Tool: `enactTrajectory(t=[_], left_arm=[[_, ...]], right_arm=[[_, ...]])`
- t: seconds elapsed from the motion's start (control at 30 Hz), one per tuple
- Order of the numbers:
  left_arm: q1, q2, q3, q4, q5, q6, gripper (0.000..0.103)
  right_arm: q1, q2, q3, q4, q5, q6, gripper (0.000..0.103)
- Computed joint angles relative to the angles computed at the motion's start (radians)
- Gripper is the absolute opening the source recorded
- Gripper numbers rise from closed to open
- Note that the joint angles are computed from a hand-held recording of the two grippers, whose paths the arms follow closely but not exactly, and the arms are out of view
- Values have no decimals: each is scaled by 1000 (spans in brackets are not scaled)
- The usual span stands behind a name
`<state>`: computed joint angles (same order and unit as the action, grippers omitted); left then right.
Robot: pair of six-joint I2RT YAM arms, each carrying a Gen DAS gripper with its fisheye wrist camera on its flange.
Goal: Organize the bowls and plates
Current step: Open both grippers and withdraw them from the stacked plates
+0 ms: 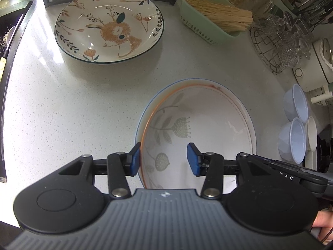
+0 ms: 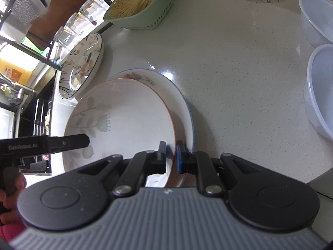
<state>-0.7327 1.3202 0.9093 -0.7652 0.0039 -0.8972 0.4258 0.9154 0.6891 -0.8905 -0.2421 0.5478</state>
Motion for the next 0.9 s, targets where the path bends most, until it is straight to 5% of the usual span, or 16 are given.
enactTrajectory(t=[0.57,0.9], left_arm=[[-42,-22,54,-64,-17,-71,52],[-114,-82,93,-84,-150,-114,52]], right_arm=[[115,-39,10,6,161,31,14],[114,-180,109,-94,273,16,14]])
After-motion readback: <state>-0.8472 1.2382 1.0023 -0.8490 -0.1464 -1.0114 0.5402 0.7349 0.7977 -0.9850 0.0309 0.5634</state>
